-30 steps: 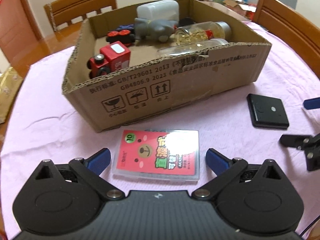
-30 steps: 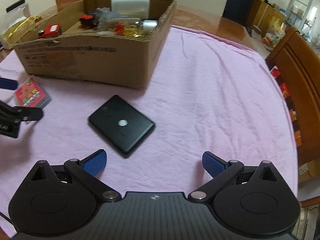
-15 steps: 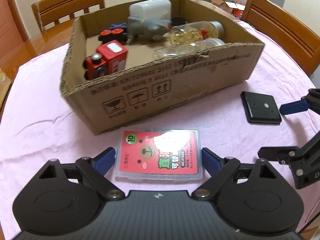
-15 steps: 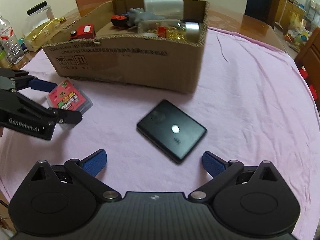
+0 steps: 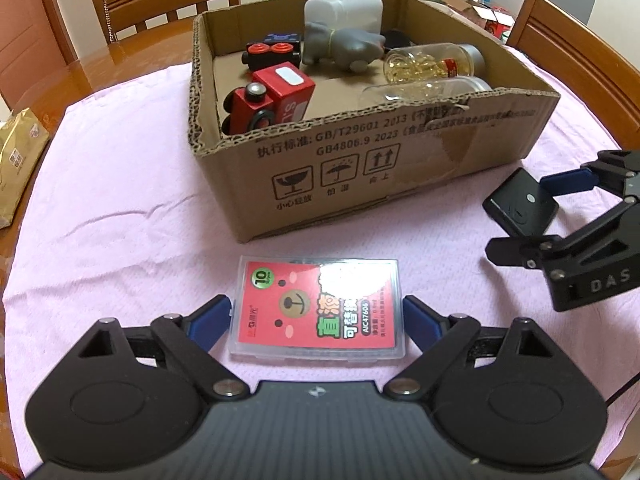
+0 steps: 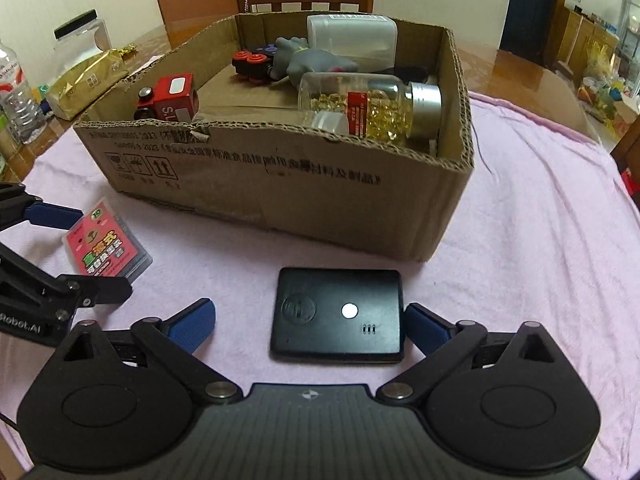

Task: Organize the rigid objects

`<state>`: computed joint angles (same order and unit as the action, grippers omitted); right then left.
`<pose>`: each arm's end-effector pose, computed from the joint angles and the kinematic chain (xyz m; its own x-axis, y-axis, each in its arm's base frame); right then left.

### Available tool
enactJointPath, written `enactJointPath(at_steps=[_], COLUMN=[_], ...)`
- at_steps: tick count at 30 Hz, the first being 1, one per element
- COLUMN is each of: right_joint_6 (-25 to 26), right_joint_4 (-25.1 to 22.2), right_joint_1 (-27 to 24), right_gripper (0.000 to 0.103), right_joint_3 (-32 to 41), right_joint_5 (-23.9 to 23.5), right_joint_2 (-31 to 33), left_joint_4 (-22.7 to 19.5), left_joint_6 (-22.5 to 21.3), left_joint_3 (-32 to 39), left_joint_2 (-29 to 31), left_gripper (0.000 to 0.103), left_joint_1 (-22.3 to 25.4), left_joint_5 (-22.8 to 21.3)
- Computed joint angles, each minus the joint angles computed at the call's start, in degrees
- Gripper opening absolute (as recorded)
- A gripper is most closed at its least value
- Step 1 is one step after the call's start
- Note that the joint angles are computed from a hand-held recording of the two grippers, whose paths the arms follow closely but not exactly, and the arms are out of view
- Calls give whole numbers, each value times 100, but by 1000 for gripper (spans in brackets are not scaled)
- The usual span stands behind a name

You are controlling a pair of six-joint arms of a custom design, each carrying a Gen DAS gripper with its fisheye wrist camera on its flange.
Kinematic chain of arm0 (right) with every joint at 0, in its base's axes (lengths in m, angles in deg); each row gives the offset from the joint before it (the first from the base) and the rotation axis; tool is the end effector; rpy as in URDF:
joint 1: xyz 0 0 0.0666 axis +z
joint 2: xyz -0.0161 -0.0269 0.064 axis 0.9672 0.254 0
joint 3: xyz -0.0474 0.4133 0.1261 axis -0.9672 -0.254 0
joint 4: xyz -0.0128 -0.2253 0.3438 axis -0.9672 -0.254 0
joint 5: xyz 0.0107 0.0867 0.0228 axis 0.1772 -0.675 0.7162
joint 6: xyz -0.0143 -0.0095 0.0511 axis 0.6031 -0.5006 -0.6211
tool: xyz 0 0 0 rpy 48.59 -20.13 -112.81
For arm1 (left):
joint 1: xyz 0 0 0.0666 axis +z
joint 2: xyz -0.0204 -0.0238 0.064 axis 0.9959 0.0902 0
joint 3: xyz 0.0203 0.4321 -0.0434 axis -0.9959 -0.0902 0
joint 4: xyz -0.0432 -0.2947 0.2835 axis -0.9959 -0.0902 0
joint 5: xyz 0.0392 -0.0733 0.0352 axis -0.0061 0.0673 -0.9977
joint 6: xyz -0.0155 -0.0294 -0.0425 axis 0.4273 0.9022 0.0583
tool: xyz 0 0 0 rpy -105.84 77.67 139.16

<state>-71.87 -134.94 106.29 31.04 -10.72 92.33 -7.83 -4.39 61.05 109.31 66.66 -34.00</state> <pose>0.5390 0.3116 0.4196 -0.8313 0.0915 -0.5482 0.0758 0.9958 0.0512 0.5531 -0.1797 0.4271 -0.8459 0.1765 -0.5033 0.2014 0.9795 0.0050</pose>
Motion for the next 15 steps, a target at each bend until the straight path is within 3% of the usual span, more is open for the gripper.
enactJointPath(at_steps=[7, 11, 15], right_joint_6=[-4, -31, -10], right_joint_4=[-215, -214, -331], right_joint_1=[61, 57, 42], right_gripper=[88, 75, 74], right_joint_3=[116, 111, 173], right_joint_5=[343, 402, 326], right_joint_2=[72, 46, 62], left_joint_4=[28, -58, -178], left_joint_6=[-88, -102, -78], left_joint_3=[43, 109, 171], left_joint_2=[47, 84, 83], left_gripper=[91, 90, 90], left_joint_1=[9, 8, 23], left_joint_5=[33, 49, 152])
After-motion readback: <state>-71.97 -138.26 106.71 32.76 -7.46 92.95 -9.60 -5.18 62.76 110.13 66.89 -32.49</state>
